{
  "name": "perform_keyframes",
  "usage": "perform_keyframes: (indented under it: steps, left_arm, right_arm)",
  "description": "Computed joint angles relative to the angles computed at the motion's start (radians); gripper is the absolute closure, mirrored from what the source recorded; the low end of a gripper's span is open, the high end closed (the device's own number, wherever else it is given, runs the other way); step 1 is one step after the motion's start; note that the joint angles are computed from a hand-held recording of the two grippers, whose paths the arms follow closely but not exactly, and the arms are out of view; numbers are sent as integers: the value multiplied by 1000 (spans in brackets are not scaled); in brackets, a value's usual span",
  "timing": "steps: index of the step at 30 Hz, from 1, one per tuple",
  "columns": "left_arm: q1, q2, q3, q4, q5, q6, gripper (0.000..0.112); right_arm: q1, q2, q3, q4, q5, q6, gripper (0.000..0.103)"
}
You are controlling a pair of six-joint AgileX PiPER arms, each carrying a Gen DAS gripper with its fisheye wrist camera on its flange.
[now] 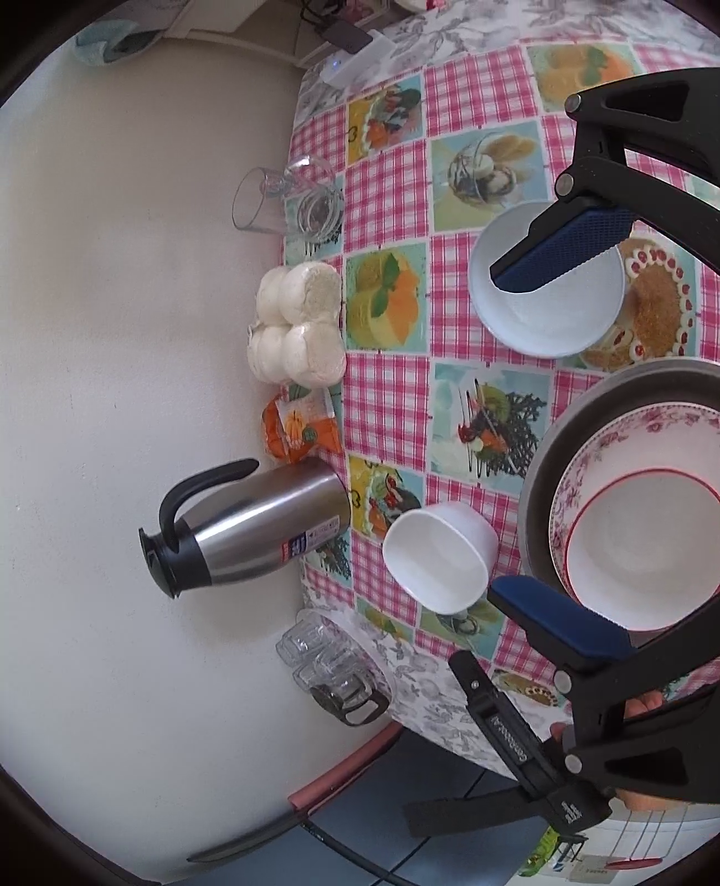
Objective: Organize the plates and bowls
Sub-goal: 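Move both tools to the rim of the white square bowl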
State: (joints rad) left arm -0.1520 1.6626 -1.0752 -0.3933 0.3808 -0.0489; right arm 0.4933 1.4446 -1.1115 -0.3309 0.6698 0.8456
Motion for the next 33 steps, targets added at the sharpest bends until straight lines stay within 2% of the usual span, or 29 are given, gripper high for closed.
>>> perform_keyframes:
  steps: [4, 9, 14, 16, 19, 21, 27, 29, 31, 33]
  left_arm:
    - [10, 23, -15, -18, 15, 17, 13]
    - [62, 58, -24, -227, 47, 214, 13]
    - [98, 97, -46, -316, 68, 293, 15]
    - [118, 117, -58, -364, 83, 335, 21]
    - [136, 144, -78, -400, 100, 373, 27]
    - [143, 161, -88, -416, 107, 383, 29]
    - [130, 219, -136, -436, 133, 402, 41]
    - [120, 235, -150, -432, 136, 403, 43]
    - [113, 252, -163, -431, 141, 404, 51]
    - [108, 267, -175, -423, 149, 401, 55]
  right_arm:
    - [6, 28, -79, -10, 51, -36, 0]
    - [26, 117, -234, -9, 126, -108, 0]
    - [35, 239, -377, 31, 193, -190, 0]
    - [30, 283, -415, 63, 197, -224, 1]
    - [15, 357, -476, 120, 207, -289, 7]
    - [5, 407, -516, 152, 220, -333, 15]
    - [-44, 536, -607, 244, 240, -426, 29]
    - [-56, 571, -629, 266, 237, -438, 31]
    - [-66, 599, -642, 294, 229, -454, 34]
    - [-74, 634, -667, 322, 234, -474, 43]
